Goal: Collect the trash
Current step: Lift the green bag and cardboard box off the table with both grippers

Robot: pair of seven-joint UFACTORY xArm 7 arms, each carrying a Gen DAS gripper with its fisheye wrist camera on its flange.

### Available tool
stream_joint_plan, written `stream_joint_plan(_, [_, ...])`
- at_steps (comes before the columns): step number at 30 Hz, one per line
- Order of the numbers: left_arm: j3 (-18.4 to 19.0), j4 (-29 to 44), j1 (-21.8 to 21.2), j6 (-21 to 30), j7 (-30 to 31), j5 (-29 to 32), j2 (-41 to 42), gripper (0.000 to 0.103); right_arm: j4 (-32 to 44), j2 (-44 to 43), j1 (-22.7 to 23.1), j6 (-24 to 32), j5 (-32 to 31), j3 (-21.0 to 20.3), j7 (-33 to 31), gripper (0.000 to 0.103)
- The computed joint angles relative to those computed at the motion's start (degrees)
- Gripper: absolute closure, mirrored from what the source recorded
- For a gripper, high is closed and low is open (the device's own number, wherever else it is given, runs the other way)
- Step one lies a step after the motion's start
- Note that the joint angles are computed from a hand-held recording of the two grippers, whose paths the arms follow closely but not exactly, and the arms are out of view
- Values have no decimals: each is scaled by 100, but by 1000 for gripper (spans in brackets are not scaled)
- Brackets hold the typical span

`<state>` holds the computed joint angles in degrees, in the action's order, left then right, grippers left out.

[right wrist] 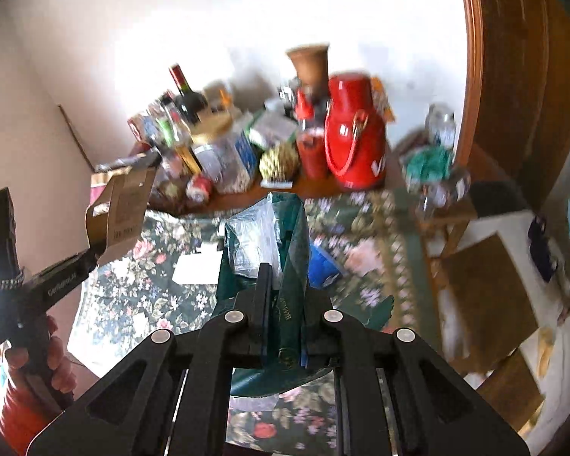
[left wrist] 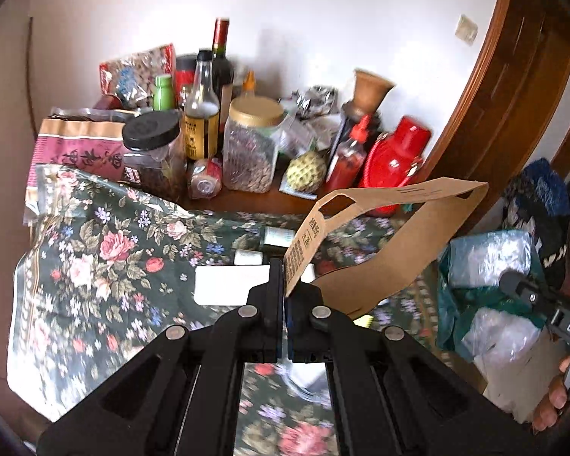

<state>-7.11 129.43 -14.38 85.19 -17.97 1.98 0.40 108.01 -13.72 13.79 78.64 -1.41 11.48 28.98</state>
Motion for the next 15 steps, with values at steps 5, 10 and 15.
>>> stream_joint_plan(5, [-341,-162,-277,-34,-777,594,-448,103,-24,-387,-55,-126,105,-166,-489,93])
stream_joint_plan(10, [-836,-294,-375,143,-1415,1240,-902,103,-85,-727,-115,-119,351,-264,-896,93])
stream_joint_plan(15, [-1279,-98,-318,619,-1553,1636,-1135,103,-195,-1010,-181,-129,542,-242,-981,93])
